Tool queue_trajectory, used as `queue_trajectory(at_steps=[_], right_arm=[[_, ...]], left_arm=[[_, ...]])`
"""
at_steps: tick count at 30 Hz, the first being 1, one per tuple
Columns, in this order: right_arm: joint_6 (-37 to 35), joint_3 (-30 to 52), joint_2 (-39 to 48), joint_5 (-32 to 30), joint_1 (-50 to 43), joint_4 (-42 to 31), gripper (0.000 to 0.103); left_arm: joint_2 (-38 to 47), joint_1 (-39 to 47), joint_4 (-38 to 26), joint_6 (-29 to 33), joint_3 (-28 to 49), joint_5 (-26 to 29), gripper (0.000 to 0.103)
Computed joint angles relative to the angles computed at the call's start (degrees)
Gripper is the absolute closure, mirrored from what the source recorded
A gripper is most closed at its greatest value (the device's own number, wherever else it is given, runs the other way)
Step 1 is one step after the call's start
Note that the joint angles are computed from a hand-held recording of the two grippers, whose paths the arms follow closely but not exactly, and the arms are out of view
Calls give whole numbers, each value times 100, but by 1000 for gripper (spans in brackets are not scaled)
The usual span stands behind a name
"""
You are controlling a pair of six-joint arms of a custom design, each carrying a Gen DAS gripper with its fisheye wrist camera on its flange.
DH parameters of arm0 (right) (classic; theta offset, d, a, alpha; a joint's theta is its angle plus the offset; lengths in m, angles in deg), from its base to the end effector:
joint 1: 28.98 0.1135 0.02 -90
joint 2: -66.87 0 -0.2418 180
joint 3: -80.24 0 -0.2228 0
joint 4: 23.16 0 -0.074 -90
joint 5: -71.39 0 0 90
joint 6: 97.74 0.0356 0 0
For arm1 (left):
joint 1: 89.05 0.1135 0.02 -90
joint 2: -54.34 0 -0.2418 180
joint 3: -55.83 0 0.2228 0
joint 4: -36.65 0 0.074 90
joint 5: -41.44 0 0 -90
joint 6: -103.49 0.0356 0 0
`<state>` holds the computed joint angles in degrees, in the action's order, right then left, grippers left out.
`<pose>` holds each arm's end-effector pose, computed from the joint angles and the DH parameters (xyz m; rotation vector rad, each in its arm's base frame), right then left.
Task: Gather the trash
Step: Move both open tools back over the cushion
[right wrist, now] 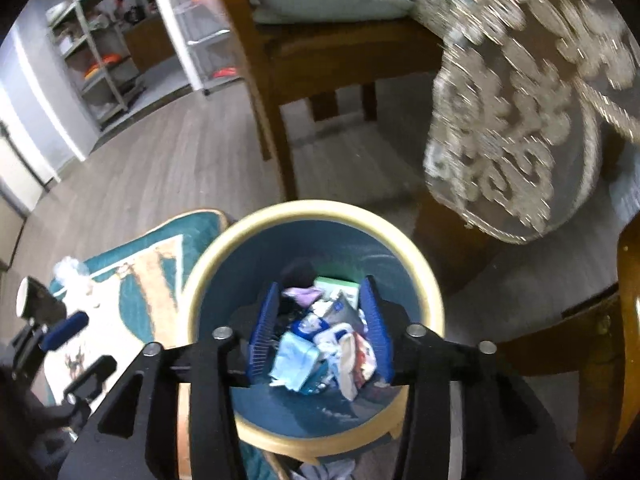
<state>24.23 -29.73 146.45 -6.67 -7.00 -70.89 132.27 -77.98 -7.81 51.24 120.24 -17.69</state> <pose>0.2390 0.0885 0.2228 0.2988 2.5232 0.1015 0.2405 0.0284 0.2092 0.7395 2.2938 -0.3192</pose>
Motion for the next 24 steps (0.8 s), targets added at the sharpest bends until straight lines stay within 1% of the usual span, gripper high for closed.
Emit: queue_trajectory(at_steps=[3, 5, 7, 8, 9, 13, 16, 19, 21, 24], right_arm=[[-67, 84, 30, 149, 368, 150, 47], [-62, 139, 80, 221, 576, 262, 39], [-77, 234, 180, 268, 842, 382, 30], [-109, 318, 275, 312, 1019, 435, 29], [-147, 403, 359, 343, 1135, 450, 26], [-254, 766, 806, 431, 1668, 560, 17], [-313, 1110, 1277, 396, 2044, 610, 15], [-329, 1480, 1761, 429, 2428, 660, 12], [-229, 1676, 2079, 447, 2669, 727, 9], [-92, 2038, 2558, 395, 2954, 725, 9]], left_arm=[[53, 511, -252, 285, 278, 197, 38], [165, 953, -485, 469, 535, 361, 31], [303, 1317, -716, 622, 790, 472, 27], [380, 1486, -826, 692, 926, 520, 24], [467, 1618, -935, 738, 1080, 560, 23], [995, 2449, -1550, 1164, 1939, 849, 14], [1316, 2889, -1743, 1318, 2413, 944, 10], [1609, 3237, -1714, 1316, 2779, 947, 6], [1821, 3404, -1687, 1270, 2995, 902, 6], [2099, 3545, -1588, 1189, 3243, 802, 6]])
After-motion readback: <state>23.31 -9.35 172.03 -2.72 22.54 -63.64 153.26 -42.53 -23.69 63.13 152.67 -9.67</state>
